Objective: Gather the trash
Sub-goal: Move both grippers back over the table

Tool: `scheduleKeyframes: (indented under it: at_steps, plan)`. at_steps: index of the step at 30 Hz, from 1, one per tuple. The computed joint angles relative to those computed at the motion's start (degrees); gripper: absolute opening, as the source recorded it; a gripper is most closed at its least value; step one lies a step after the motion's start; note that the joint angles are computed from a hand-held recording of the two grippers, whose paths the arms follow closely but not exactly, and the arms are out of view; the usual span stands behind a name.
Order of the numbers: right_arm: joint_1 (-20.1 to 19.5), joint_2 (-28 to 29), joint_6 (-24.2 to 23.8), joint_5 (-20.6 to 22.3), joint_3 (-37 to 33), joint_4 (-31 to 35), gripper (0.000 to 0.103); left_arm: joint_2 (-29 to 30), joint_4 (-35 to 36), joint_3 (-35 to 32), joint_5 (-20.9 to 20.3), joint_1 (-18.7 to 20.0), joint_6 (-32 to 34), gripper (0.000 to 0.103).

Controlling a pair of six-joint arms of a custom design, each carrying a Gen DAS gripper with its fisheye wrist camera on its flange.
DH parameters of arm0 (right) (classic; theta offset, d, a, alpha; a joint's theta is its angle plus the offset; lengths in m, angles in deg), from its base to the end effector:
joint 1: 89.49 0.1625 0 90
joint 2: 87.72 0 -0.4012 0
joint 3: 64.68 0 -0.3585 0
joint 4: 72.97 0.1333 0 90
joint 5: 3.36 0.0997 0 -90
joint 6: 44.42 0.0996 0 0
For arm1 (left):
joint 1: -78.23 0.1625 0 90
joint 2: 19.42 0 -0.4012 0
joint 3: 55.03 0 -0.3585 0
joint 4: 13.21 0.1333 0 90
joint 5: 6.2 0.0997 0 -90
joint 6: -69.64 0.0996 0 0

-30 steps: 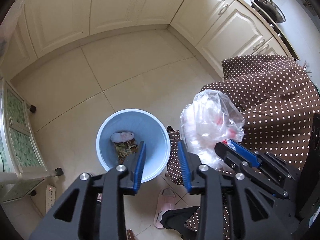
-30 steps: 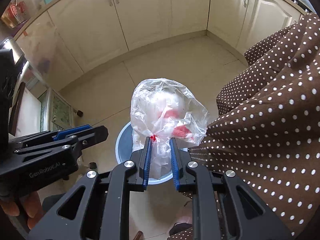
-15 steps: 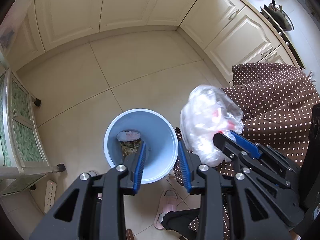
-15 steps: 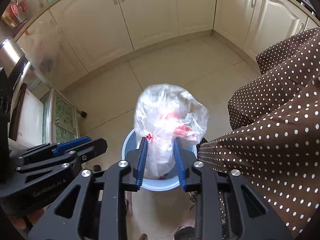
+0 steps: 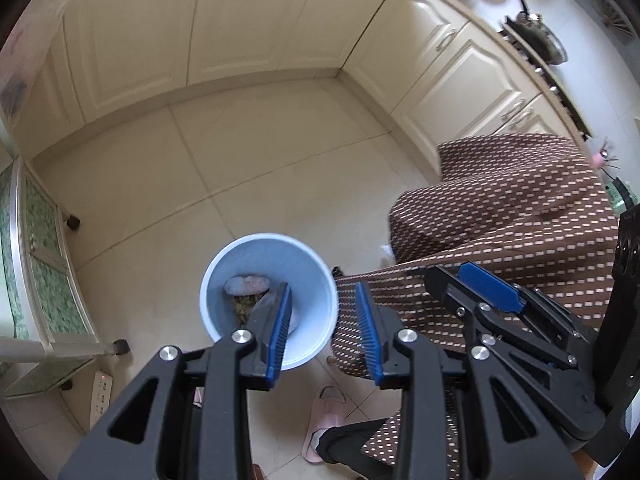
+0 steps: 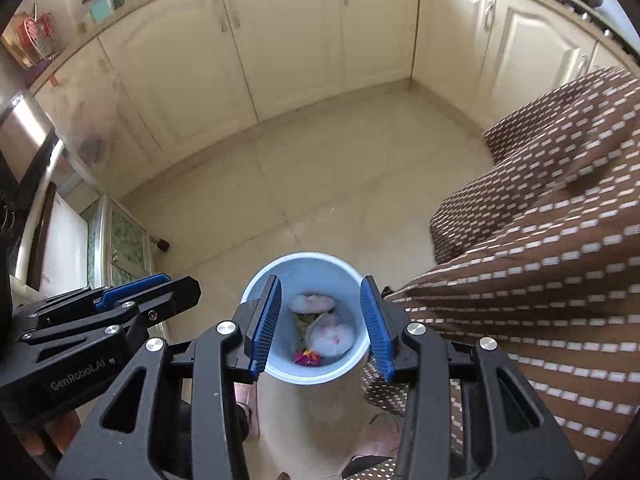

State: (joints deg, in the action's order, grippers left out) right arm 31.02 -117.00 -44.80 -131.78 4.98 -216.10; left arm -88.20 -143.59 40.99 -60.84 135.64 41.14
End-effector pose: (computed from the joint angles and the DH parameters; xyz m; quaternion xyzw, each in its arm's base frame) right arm 0.4359 -0.5991 0.0724 0.2147 -0.9143 0.1862 0.2885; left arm -0.1513 -0.5911 0.3160 -0.0010 0.9471 -0.2472 0.2044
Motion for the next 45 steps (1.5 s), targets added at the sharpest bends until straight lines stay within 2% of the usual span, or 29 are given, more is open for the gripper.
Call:
scheduleKeyframes:
  at_steps: [5, 10, 13, 15, 16, 20, 28, 35, 42, 45]
  plan:
    - [2.55, -4.49, -2.19, -1.85, 2.64, -3.6, 0.04, -1.77, -1.5, 0.3, 1.67, -5.06, 1.42, 0.036]
    - [5.85, -10.64, -6.97, -5.56, 7.17, -11.74, 0.043, -2.43, -3.05, -0.7, 3.45, -10.96, 3.66, 0.037]
    - [6.72, -15.08, -8.87, -7.73, 10.53, -15.95, 0.046, -1.49, -4.62, -2.09, 3.44, -14.15, 6.08, 0.043]
    - [6.82, -17.96, -9.48, -9.23, 12.73, -18.24, 0.048, 0.04, -5.56, -3.43, 2.95, -16.14, 7.84, 0.052]
    - [6.84, -19.25, -9.81, -10.14, 13.72, -19.4, 0.049, 1.16, -5.85, -4.34, 2.45, -17.13, 8.88, 0.052]
    - [5.74, -25.78, -11.4, -14.07, 18.48, -24.03, 0.05, 7.28, -5.34, -9.33, 0.39, -20.23, 12.38, 0.052]
    - [0.98, -36.39, -13.74, -19.12, 25.29, -30.49, 0.052, 22.4, -3.25, -23.22, -4.89, -23.11, 18.37, 0.053]
    - [-5.5, -42.71, -13.83, -19.12, 28.27, -31.91, 0.052, 34.88, 0.02, -37.73, -10.54, -23.13, 21.82, 0.053]
    - [-9.22, -44.5, -13.89, -17.49, 27.79, -30.94, 0.054, 47.84, 5.96, -55.59, -11.84, -22.77, 25.64, 0.053]
    - [-9.72, -44.79, -13.7, -16.79, 27.61, -30.28, 0.054, 51.1, 7.72, -60.12, -11.12, -22.55, 26.62, 0.053]
